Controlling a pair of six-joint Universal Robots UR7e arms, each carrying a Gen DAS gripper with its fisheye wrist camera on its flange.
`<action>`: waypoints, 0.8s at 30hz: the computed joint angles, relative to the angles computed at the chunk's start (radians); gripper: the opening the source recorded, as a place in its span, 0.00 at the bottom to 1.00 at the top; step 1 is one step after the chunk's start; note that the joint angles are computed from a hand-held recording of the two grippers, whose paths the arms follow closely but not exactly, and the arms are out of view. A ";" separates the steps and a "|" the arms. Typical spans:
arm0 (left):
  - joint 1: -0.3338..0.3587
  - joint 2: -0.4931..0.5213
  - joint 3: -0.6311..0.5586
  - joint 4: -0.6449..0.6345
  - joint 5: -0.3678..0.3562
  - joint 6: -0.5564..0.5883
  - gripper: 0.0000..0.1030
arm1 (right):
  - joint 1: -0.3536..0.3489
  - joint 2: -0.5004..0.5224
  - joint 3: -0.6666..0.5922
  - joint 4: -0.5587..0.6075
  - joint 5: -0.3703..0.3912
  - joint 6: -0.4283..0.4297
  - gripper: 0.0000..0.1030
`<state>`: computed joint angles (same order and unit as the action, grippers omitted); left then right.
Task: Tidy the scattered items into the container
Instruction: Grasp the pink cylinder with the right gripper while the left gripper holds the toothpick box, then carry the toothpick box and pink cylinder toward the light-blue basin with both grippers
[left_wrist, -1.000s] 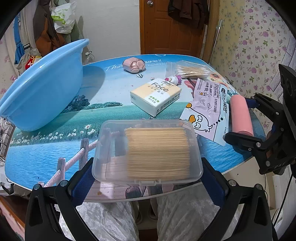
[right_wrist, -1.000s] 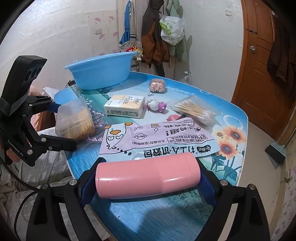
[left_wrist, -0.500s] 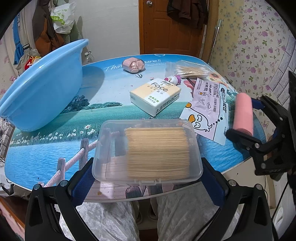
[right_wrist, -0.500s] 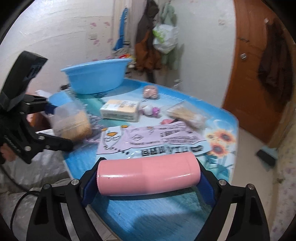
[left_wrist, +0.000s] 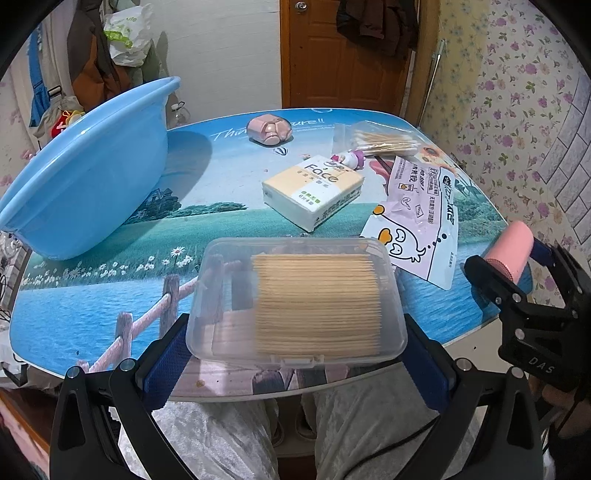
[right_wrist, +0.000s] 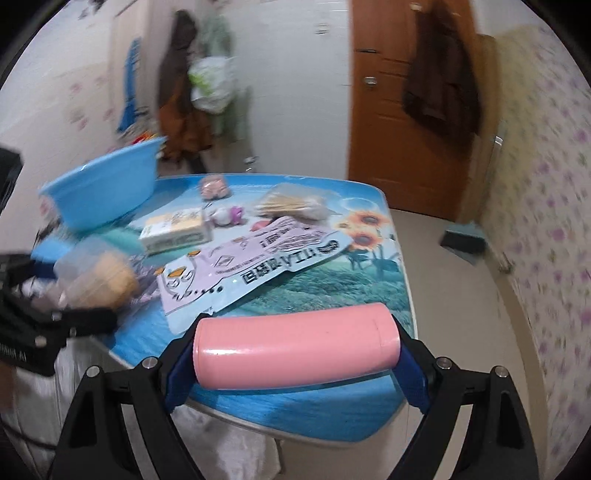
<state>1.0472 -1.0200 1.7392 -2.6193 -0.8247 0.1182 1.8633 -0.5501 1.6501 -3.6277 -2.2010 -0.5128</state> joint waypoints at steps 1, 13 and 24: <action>0.001 -0.001 0.000 0.002 0.000 0.000 1.00 | 0.009 0.010 -0.008 -0.012 -0.028 0.013 0.88; -0.007 0.005 -0.002 0.004 0.043 -0.071 1.00 | 0.057 0.095 -0.087 -0.078 -0.191 0.076 0.97; -0.007 0.023 0.000 -0.055 0.052 -0.054 1.00 | 0.050 0.099 -0.086 -0.136 -0.144 -0.034 0.97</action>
<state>1.0400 -0.9969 1.7391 -2.6742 -0.7724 0.0646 1.9131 -0.4509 1.5640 -3.7634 -2.3450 -0.5469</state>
